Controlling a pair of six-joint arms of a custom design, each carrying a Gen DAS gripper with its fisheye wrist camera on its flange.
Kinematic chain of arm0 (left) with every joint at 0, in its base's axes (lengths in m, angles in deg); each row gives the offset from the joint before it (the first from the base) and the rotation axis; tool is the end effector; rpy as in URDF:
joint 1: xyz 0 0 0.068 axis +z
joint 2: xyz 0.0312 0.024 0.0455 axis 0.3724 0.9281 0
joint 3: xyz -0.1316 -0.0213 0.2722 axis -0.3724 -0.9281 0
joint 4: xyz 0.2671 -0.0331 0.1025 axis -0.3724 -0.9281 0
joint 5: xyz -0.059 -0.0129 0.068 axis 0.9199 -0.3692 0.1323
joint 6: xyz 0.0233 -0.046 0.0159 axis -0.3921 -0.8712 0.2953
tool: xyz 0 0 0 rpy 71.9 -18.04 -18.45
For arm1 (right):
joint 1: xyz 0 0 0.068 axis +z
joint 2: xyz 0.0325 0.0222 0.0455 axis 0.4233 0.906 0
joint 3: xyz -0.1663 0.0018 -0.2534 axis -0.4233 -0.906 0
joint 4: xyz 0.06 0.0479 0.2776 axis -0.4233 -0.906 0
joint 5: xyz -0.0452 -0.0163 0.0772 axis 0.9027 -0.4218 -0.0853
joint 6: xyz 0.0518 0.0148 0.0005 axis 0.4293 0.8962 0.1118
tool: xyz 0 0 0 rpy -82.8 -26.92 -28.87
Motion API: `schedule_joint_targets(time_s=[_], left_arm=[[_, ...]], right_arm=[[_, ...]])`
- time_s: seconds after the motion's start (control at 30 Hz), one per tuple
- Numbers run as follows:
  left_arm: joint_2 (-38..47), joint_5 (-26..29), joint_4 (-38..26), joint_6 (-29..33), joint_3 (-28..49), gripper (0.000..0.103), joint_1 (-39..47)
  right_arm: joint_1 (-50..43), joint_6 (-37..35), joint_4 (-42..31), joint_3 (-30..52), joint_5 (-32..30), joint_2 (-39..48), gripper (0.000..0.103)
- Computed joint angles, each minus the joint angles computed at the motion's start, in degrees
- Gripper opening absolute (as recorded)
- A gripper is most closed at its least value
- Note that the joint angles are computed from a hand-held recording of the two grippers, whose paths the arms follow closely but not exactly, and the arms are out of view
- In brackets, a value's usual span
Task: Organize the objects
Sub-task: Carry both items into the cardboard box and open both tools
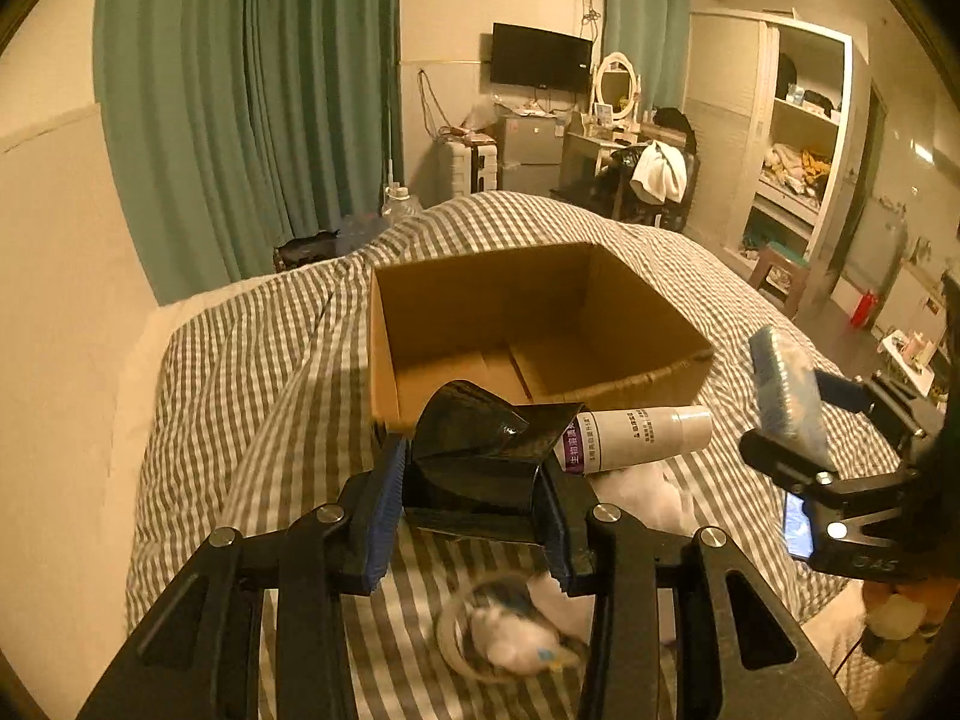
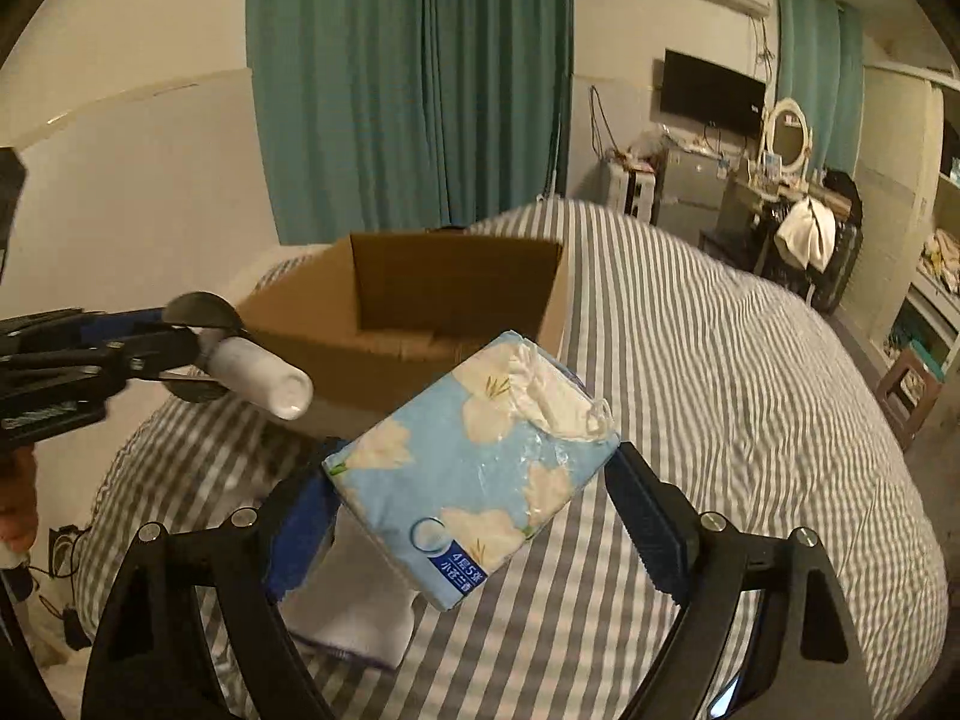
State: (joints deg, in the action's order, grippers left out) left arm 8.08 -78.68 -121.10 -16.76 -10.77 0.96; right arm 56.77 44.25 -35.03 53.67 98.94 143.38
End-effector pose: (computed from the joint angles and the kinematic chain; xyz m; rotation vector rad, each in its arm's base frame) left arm 0.2867 -0.1056 0.3382 0.2499 2.2943 -0.1173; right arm 0.3040 0.1769 0.3055 -0.2384 2.2228 0.1132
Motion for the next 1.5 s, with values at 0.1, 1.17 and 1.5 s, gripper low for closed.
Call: schedule_joint_targets(time_s=[0.1,1.17,1.5], left_arm=[[3.08,0.87,-0.06,1.41,4.17,0.041,1.56],[43.67,3.95,-11.35,7.64,45.12,0.069,6.72],[28.26,-0.08,-2.79,8.33,29.14,0.099,4.30]], right_arm=[[-1.12,-1.70,-0.90,3.53,-0.80,1.73,0.086],[-10.73,-10.15,-19.31,55.11,-16.16,41.29,0.098],[-7.35,-9.54,-14.11,40.19,-8.79,26.32,0.099]])
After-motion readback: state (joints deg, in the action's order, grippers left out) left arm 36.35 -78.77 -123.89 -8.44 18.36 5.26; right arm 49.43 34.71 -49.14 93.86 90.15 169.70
